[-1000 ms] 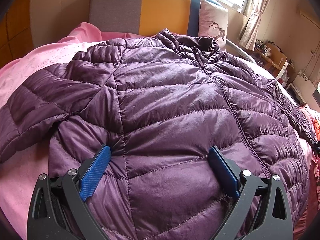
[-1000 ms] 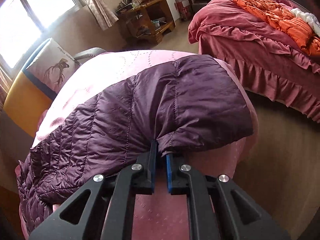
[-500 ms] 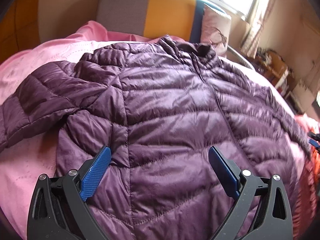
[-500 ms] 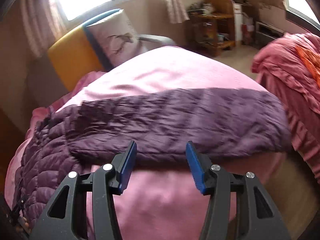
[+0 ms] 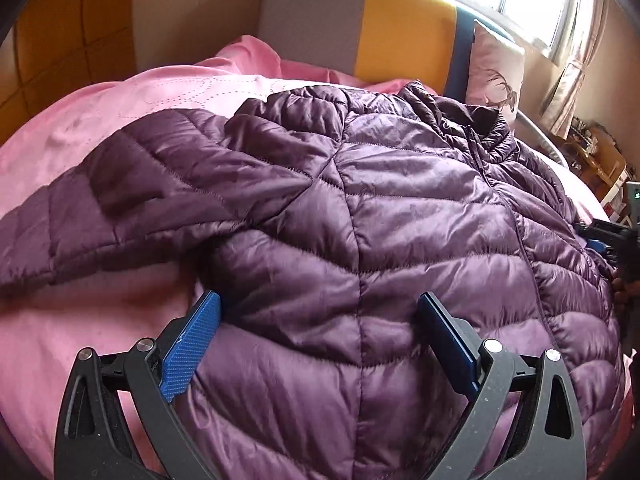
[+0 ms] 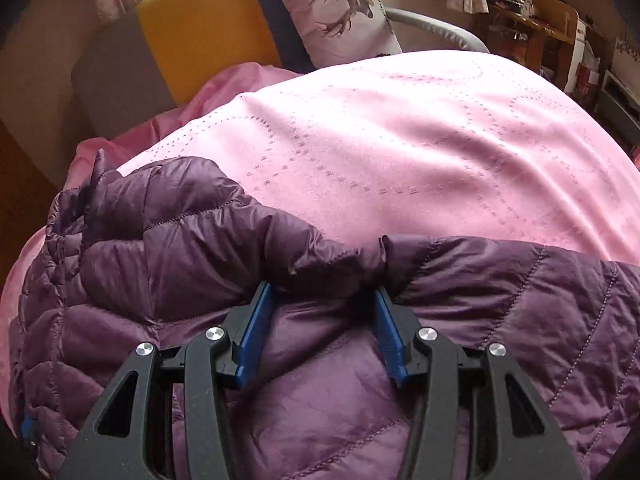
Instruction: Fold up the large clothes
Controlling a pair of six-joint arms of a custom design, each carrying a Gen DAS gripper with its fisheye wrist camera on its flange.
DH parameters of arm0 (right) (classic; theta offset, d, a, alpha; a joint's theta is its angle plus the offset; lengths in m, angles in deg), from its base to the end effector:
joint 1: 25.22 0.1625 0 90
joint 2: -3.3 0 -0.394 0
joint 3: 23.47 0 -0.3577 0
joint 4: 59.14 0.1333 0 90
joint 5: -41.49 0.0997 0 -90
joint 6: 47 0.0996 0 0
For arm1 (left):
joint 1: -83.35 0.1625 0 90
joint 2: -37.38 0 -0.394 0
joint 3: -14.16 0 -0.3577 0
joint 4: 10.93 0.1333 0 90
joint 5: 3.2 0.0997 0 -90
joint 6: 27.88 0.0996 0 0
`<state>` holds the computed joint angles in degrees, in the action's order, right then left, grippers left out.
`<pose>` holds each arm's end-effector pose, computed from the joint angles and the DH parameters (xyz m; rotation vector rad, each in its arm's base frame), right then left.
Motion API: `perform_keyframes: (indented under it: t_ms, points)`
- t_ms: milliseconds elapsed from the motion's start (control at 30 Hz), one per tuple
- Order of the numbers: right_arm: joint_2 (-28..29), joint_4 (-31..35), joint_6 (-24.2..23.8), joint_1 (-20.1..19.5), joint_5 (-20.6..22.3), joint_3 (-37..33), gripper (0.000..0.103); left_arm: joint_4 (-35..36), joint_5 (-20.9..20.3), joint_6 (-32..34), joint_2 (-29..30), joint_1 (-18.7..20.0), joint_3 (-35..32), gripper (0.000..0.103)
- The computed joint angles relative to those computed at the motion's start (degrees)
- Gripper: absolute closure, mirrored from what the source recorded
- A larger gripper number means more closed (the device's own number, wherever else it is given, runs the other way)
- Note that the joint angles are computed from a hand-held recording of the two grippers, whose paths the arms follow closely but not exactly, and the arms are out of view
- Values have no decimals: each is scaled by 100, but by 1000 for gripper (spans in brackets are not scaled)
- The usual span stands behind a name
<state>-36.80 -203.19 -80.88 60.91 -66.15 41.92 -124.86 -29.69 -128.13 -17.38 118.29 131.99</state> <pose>0.0517 -0.7631 0.2282 0.5837 -2.5845 0.5094 -0.2322 -0.4336 0.0680 -0.3697 2.0577 -1.0793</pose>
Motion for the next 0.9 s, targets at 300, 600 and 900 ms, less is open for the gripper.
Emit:
perform_keyframes:
  t_ms: [300,600,900]
  points:
    - [-1239,-589,350,-275,545,1287,29,-480,130,-88,-181,-266,437,6]
    - [-2974,113,1723,-1394,1108,2335,29,-266,66,-422,-274,-509,598,6]
    - [-2996,-88,3429,-2312,1818,1655,29,193,-356,-1026,-292,-775,695,6]
